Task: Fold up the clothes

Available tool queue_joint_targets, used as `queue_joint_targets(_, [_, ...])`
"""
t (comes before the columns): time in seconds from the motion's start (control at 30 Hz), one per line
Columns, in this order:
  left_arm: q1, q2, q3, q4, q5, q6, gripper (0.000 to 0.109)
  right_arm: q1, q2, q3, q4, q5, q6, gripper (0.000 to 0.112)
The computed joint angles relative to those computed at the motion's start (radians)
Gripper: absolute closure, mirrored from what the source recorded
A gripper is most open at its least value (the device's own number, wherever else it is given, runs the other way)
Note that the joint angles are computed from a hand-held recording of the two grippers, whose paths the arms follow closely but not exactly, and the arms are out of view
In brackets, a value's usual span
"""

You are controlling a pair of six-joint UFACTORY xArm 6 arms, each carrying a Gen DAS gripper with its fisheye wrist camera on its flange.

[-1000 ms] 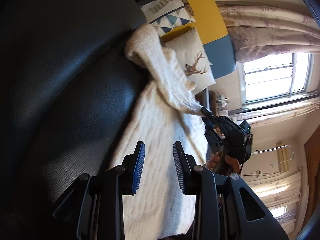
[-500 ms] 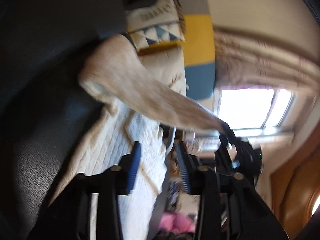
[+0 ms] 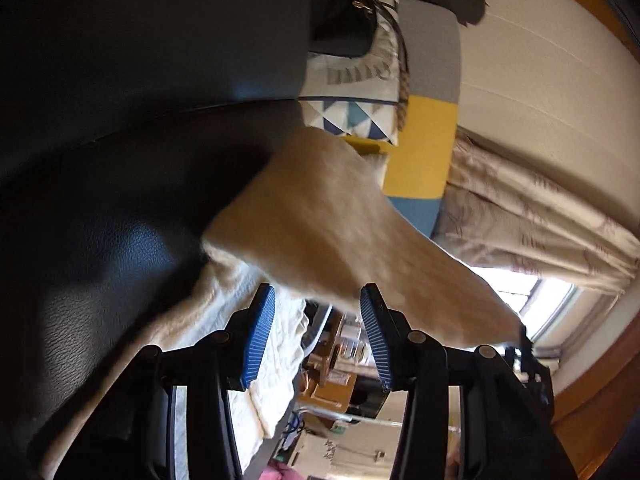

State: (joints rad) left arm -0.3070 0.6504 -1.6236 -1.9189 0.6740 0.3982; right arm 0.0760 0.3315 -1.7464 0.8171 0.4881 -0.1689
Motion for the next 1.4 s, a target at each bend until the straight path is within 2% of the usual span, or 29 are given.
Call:
queue_joint_targets(0.27, [-0.046, 0.094, -0.145, 0.080, -0.124, -0.129, 0.061, -0.011, 0.003, -0.067, 0.064, 0.050, -0.086, 0.106])
queue_joint_targets(0.53, [-0.062, 0.159, -0.234, 0.195, -0.163, -0.223, 0.061, -0.048, -0.045, -0.048, 0.100, 0.064, -0.147, 0.106])
queue_joint_targets(0.63, [-0.057, 0.181, -0.260, 0.219, -0.165, -0.232, 0.061, -0.081, -0.093, 0.034, 0.128, 0.049, -0.170, 0.106])
queue_joint_targets(0.7, [-0.054, 0.186, -0.260, 0.221, -0.164, -0.230, 0.061, -0.114, -0.132, 0.122, 0.194, 0.035, -0.201, 0.106])
queue_joint_targets(0.77, [-0.054, 0.184, -0.252, 0.218, -0.166, -0.211, 0.061, -0.150, -0.162, 0.197, 0.266, 0.033, -0.233, 0.106])
queue_joint_targets(1.03, [-0.063, 0.169, -0.228, 0.224, -0.169, -0.126, 0.063, -0.265, -0.237, 0.450, 0.393, 0.037, -0.301, 0.106])
queue_joint_targets(1.2, [-0.082, 0.177, -0.261, 0.334, -0.165, -0.130, 0.063, -0.326, -0.263, 0.573, 0.415, 0.020, -0.336, 0.106])
queue_joint_targets(1.33, [-0.097, 0.187, -0.277, 0.440, -0.152, -0.166, 0.063, -0.402, -0.268, 0.690, 0.537, 0.024, -0.385, 0.106])
queue_joint_targets(1.4, [-0.104, 0.194, -0.281, 0.491, -0.149, -0.194, 0.063, -0.430, -0.248, 0.730, 0.546, 0.034, -0.371, 0.106])
